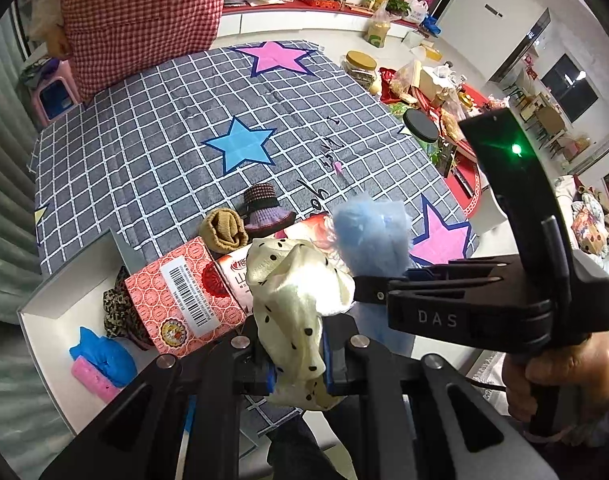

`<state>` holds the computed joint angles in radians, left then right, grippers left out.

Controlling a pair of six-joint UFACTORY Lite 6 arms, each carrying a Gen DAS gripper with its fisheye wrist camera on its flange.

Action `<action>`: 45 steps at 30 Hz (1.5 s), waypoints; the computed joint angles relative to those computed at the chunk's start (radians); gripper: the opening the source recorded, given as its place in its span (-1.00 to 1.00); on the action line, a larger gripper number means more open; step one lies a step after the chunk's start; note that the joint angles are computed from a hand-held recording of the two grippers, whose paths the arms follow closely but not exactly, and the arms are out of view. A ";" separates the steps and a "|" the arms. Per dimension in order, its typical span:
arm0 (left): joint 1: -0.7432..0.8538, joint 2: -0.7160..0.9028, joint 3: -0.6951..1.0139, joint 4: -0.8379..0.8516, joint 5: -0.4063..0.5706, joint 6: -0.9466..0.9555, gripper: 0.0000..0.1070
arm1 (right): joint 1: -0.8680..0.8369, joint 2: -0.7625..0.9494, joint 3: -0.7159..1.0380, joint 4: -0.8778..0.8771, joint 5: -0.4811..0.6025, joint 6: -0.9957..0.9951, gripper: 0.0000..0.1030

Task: Organize soft objects
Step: 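Lift the scrunchie and fluffy item with both tools toward the white box, then carry the scrunchie with the left tool while the right tool carries the fluffy item over the box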

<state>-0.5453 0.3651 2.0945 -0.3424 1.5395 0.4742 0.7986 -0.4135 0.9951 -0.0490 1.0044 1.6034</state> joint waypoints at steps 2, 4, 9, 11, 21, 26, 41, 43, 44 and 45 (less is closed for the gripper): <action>0.013 -0.005 -0.003 -0.010 0.000 0.004 -0.67 | 0.025 0.012 0.019 -0.019 0.017 0.035 -0.49; 0.022 -0.008 -0.005 -0.016 -0.002 0.006 -0.67 | 0.049 0.024 0.038 -0.038 0.034 0.065 -0.49; 0.045 -0.021 -0.020 -0.028 -0.008 0.019 -0.67 | 0.096 0.053 0.089 -0.077 0.076 0.120 -0.49; 0.056 -0.030 -0.027 -0.034 -0.010 0.024 -0.67 | 0.105 0.064 0.107 -0.085 0.091 0.128 -0.49; 0.120 -0.049 -0.045 -0.042 -0.016 0.019 -0.67 | 0.111 0.138 0.204 -0.091 0.125 0.076 -0.49; 0.153 -0.050 -0.046 -0.037 -0.023 0.010 -0.67 | 0.108 0.191 0.266 -0.094 0.142 0.038 -0.49; 0.238 -0.031 -0.024 -0.028 -0.021 0.008 -0.67 | 0.083 0.313 0.400 -0.076 0.146 -0.069 -0.49; 0.249 -0.028 -0.024 -0.028 -0.021 0.007 -0.67 | 0.080 0.327 0.417 -0.073 0.149 -0.082 -0.49; 0.254 -0.026 -0.023 -0.029 -0.021 0.007 -0.67 | 0.078 0.339 0.429 -0.071 0.150 -0.091 -0.49; 0.260 -0.025 -0.024 -0.029 -0.021 0.006 -0.67 | 0.076 0.346 0.439 -0.069 0.153 -0.099 -0.49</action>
